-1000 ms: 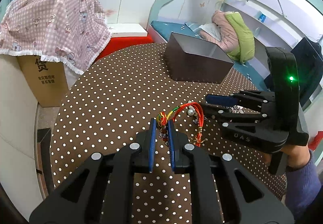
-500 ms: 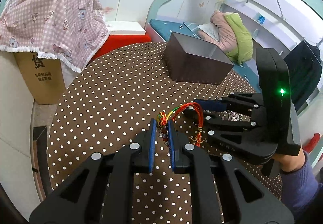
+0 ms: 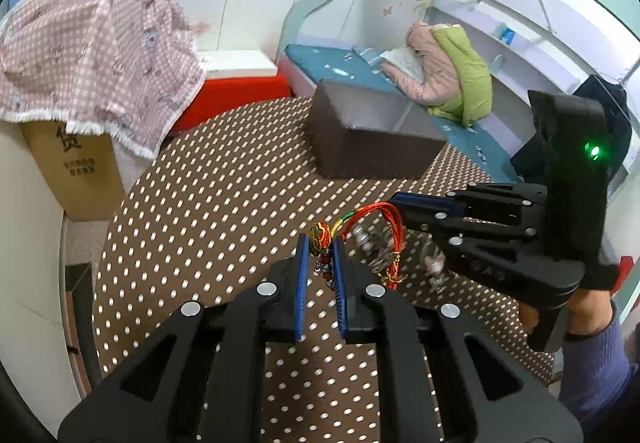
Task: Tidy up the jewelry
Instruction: 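Close the right gripper on the pearl silver chain while the left holds the red string bracelet, then carry the red string bracelet and pearl chain into the dark box and open both grippers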
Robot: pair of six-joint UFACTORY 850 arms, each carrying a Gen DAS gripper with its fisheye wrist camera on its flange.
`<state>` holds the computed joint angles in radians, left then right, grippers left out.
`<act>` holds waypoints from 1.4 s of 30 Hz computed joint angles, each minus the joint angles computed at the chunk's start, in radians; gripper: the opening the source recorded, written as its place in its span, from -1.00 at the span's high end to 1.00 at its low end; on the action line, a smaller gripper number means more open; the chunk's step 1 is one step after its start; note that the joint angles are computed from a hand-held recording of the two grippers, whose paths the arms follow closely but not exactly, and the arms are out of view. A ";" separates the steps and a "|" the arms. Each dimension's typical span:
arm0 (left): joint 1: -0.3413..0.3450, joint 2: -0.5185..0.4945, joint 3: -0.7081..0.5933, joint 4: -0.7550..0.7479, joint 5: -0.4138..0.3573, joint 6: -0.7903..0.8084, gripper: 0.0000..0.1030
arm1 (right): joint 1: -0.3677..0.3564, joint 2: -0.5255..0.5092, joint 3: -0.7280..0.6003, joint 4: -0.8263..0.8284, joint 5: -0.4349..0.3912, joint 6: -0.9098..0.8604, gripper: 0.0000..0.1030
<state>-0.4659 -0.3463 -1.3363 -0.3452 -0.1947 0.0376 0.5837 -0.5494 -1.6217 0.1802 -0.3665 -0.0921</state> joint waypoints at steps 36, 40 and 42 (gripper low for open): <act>0.003 -0.006 -0.023 0.274 -0.047 -0.260 0.76 | 0.040 -0.113 -0.142 -0.200 -0.175 0.111 0.82; -0.002 -0.010 -0.045 0.285 -0.050 -0.257 0.76 | 0.012 -0.056 -0.096 -0.054 -0.118 0.037 0.82; -0.008 -0.016 -0.066 0.291 -0.054 -0.253 0.76 | -0.002 -0.020 -0.070 0.007 -0.098 -0.004 0.82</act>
<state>-0.4736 -0.3623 -1.4026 -0.0538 -0.2491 -0.2150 0.5815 -0.5691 -1.6919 0.1874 -0.4644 -0.0958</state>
